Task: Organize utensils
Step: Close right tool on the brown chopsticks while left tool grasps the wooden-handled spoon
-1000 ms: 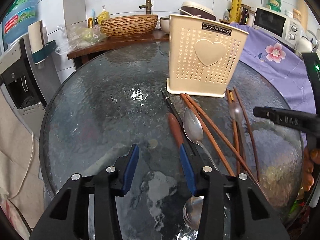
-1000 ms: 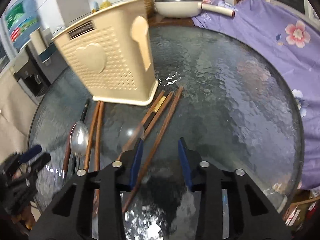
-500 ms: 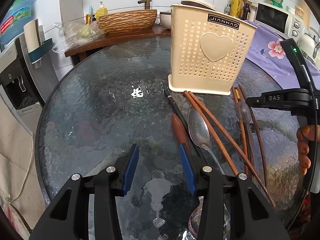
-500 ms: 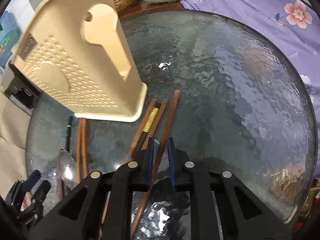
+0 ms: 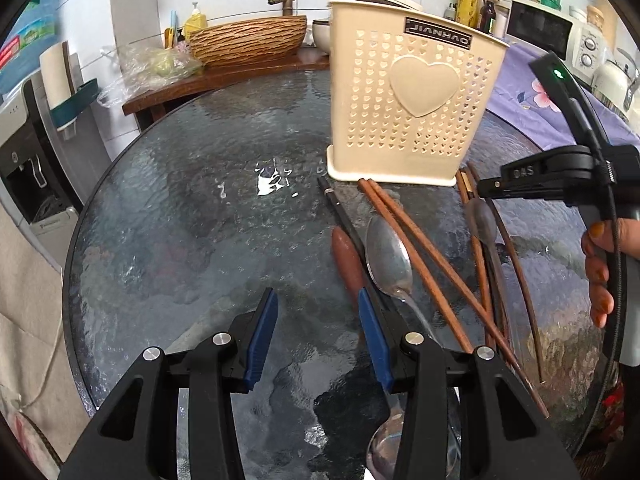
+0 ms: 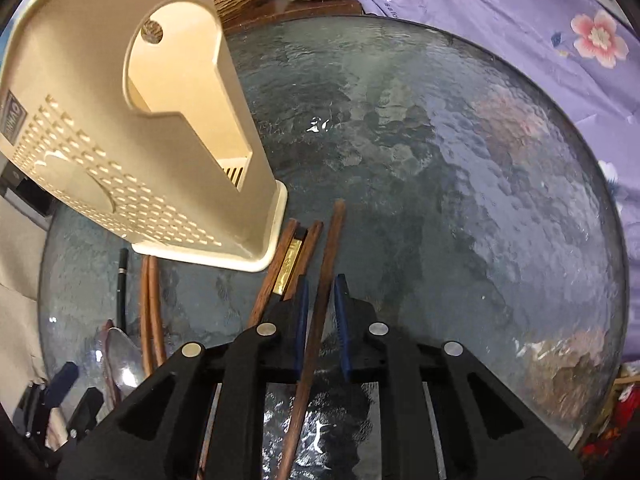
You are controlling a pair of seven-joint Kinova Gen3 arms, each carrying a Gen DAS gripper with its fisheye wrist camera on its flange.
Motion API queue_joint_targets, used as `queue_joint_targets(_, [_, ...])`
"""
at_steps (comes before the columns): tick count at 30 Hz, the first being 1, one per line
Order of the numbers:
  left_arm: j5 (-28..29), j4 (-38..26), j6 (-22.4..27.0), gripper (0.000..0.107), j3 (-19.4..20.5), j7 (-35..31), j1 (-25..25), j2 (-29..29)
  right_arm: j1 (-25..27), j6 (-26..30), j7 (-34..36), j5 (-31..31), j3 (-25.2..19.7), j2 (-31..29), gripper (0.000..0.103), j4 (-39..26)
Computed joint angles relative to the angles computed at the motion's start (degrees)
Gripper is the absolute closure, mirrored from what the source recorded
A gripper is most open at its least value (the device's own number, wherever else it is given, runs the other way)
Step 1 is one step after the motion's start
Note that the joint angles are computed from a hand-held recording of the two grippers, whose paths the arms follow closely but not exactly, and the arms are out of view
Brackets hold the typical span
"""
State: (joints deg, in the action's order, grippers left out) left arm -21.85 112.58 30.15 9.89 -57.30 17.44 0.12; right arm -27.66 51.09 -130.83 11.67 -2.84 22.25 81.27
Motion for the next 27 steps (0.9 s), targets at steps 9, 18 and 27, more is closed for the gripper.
queue_joint_targets(9, [1.9,-1.4,2.9,0.066,0.8,-3.7,1.2,0.8,0.7,-0.5,2.1,-0.1,0.1,0.9,0.092,-0.7])
queue_joint_targets(18, [2.9,-2.0,3.9,0.071,-0.1,-5.2,1.7,2.2,1.4,-3.1,2.6,-1.0,-0.2,-0.5,0.093,2.1])
queue_joint_targets(27, [3.4,-6.2,5.7,0.072,-1.5,-7.5,1.8,5.4,0.8,-1.6,3.1,-1.4,-0.2,-0.1,0.092,1.0])
